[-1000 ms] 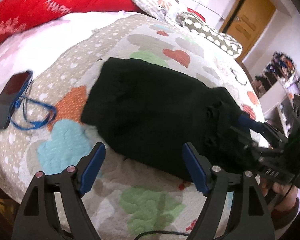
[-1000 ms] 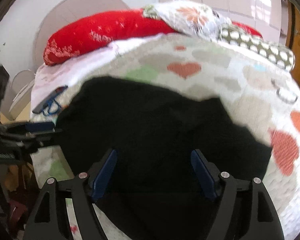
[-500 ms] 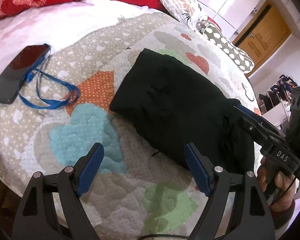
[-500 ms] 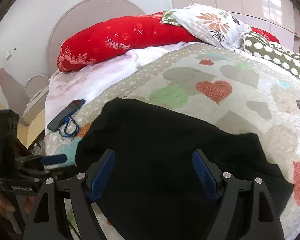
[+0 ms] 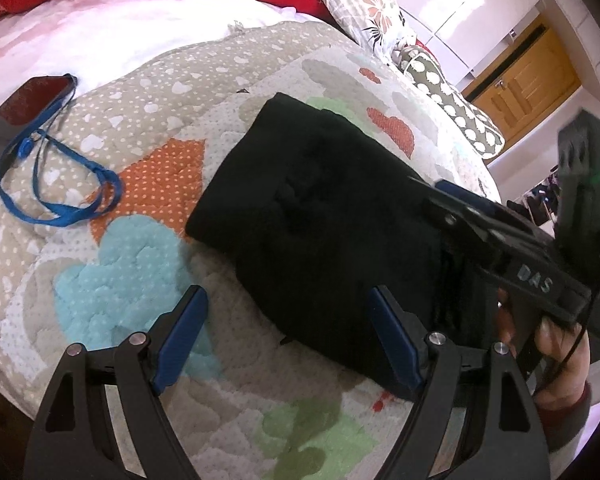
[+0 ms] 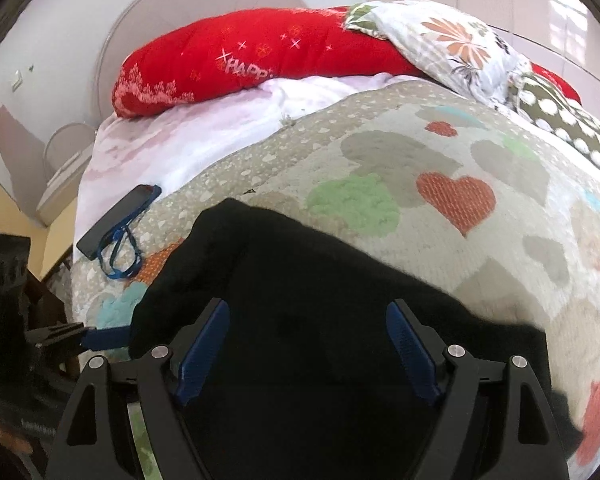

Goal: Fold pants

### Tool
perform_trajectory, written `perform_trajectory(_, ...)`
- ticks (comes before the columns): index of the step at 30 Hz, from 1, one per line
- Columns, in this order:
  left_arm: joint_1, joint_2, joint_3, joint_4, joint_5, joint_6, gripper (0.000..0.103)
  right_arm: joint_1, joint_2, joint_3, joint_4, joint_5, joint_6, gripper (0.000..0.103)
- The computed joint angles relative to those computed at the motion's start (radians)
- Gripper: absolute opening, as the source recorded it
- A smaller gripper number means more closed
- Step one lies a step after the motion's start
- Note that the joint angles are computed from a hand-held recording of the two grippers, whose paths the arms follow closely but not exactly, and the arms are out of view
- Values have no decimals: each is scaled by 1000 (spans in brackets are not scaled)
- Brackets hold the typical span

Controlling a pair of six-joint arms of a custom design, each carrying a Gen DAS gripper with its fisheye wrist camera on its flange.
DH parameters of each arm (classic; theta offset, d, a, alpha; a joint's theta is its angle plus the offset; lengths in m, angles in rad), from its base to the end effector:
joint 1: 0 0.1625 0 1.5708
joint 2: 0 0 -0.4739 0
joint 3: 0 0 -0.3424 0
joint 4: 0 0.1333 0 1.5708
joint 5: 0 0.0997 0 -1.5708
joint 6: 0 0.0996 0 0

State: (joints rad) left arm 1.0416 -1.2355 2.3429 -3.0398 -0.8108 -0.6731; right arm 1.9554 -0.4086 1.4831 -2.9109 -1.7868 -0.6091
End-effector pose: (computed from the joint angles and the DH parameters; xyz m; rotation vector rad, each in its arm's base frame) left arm -0.0417 -0.4712 0.2715 -0.3683 2.5249 -0.9585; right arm 0.3738 -0.6251 -0.0180 1.3352 -2.5499 0.3471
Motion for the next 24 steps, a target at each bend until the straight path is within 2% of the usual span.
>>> perform_trajectory(9,32,30,-24,-45,-27,27,87,33,96,-182,135,-27,-26,84)
perform_trajectory(14,58,52,-31,-119,-62,53,96,46,156,-290,226,-40,-34,87)
perform_trajectory(19,64,74,-38,-167,-65,68,101,36,208,-378,288,5,31,86)
perform_trajectory(20,65,77,-38,-176,-64,70,101,26,214,-390,316,36,57,78)
perform_trajectory(21,66,78,-34,-193,-66,73,101,19,217,-402,361,65,65,54)
perform_trajectory(22,66,80,-27,-225,-69,82,93,18,220,-408,380,73,64,48)
perform_trajectory(23,61,78,-18,-253,-67,89,73,20,216,-391,356,68,51,46)
perform_trajectory(24,54,72,-18,-239,-49,78,64,23,204,-366,329,71,30,39)
